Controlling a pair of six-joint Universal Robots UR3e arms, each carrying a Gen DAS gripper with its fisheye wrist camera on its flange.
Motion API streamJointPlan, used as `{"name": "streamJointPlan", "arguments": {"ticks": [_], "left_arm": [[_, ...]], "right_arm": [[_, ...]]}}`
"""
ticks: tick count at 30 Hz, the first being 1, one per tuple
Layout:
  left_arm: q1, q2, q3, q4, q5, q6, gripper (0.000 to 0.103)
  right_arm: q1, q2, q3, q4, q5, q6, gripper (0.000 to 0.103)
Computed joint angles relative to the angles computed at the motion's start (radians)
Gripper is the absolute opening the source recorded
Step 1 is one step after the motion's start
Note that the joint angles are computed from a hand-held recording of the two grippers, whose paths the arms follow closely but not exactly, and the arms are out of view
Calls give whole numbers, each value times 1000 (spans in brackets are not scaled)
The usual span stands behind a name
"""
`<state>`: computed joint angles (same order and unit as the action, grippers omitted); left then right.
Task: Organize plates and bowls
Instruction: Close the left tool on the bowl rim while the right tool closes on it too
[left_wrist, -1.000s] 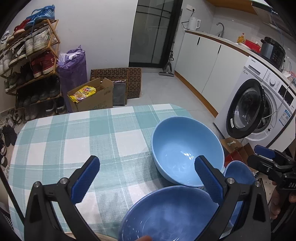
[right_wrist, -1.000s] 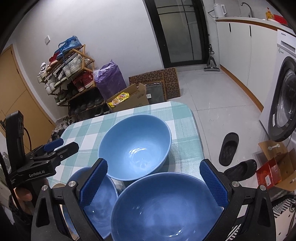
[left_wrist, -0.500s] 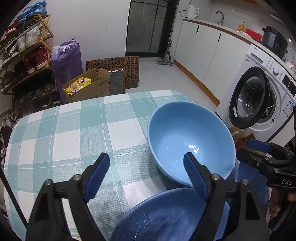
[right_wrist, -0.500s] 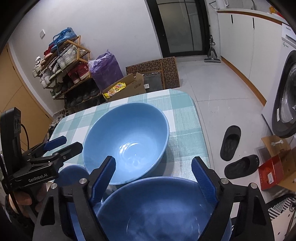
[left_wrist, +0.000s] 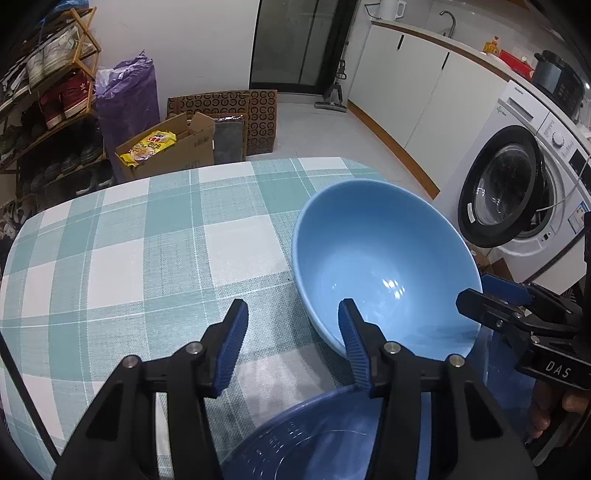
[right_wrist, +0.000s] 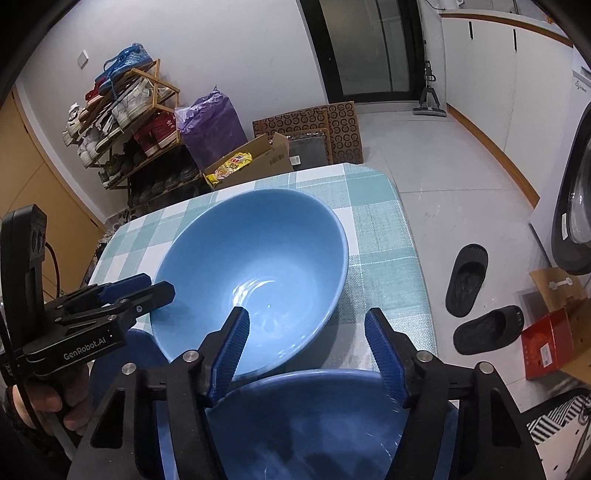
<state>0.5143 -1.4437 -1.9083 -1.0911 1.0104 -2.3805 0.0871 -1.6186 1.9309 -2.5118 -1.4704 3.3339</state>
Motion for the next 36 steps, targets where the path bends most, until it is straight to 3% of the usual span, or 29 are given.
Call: {"name": "streamJointPlan", "arguments": {"ticks": [7,15,17,26,36], "left_arm": [[-41,-51,38,-12,18,-22,40],[-53,-59,48,-26,8,-9,21],[-56,-56,44,-19,10,-8,20],[-56,-43,26,6,15,-6,20],[-47,-14,3,29,5,8,19]], "right_arm": [[-16,10,-14,12,27,4,59],[-20,20,-28,30,41,-4,43],[-14,23,-31,35,40,-8,35],[15,43,-48,39,-12,-2,25],[15,29,-30,23,-14,-5,24]]}}
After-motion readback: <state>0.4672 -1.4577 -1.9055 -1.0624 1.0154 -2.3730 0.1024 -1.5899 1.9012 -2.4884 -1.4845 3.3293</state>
